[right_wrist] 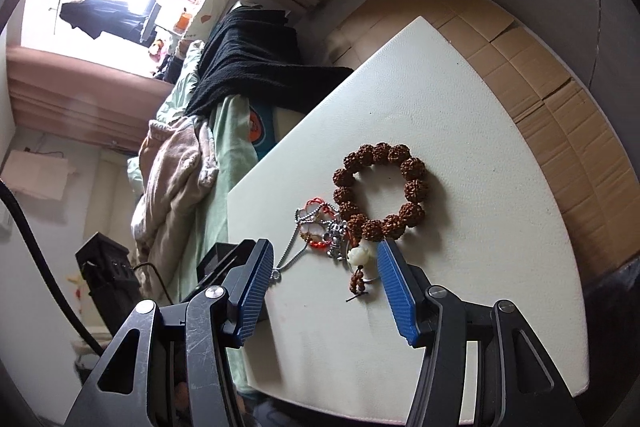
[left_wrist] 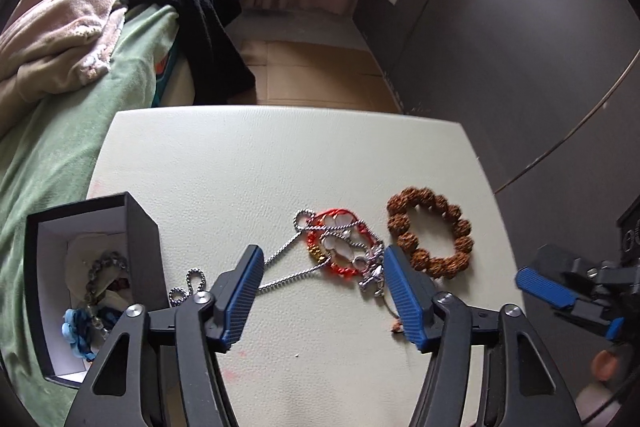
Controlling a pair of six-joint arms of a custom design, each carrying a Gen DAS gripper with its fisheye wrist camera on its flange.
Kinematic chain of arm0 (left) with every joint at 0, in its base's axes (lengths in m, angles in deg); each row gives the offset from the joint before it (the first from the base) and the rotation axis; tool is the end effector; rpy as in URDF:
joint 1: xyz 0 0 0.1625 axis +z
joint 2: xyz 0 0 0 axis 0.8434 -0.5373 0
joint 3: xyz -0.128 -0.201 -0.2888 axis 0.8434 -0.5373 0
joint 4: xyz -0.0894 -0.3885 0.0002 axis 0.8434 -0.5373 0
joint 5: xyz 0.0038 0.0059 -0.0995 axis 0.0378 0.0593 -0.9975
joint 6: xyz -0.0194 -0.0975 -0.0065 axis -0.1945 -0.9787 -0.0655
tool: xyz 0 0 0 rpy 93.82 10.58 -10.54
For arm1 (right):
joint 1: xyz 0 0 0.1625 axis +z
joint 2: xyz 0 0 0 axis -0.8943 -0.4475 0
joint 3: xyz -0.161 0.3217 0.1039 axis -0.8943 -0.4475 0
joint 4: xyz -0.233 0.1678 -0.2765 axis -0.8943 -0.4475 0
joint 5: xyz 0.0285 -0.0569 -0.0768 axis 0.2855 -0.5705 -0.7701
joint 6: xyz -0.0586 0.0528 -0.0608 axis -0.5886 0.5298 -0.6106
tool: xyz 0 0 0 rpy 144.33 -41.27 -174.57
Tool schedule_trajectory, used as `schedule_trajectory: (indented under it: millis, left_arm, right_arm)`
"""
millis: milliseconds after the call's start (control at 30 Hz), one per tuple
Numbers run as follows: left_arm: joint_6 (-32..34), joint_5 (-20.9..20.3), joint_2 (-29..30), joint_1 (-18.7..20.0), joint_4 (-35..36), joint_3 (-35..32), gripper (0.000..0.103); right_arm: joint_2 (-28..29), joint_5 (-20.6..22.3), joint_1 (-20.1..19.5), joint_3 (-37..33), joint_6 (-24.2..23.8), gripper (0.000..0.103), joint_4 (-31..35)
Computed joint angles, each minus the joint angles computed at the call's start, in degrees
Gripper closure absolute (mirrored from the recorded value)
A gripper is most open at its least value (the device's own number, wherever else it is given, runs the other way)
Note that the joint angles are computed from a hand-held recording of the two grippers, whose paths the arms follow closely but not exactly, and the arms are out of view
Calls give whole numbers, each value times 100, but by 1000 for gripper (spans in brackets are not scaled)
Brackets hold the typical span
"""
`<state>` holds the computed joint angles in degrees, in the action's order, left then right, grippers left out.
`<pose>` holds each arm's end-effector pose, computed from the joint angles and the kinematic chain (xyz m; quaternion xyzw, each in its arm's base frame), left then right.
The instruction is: Organize jewelry
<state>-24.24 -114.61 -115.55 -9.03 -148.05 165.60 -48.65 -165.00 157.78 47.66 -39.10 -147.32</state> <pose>-0.1820 -0.5115 0.1498 0.0292 0.9257 -0.2610 0.2723 0.1712 -0.5336 0.1667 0.0021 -0.9866 0.1629 0.0040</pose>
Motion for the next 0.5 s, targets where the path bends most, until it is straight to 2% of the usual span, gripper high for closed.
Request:
schedule_trajectory:
  millis: [33, 200, 233, 267, 333, 500]
  left_arm:
    - [-27, -46, 42, 39, 56, -39, 48]
    - [74, -339, 228, 86, -203, -57, 48]
    - [127, -427, 278, 102, -289, -85, 52]
    - [148, -527, 341, 125, -329, -136, 62]
    - [155, -657, 470, 164, -303, -265, 72]
    - [315, -719, 754, 164, -234, -527, 74]
  right_arm:
    - [-9, 17, -15, -1, 3, 48, 22]
    - [-73, 112, -82, 17, -17, 48, 110]
    - [-84, 125, -100, 23, -11, 48, 122]
    - [-75, 133, -103, 13, 18, 48, 125]
    - [-87, 174, -146, 32, 107, 48, 89]
    - [-152, 156, -269, 97, 336, 48, 7]
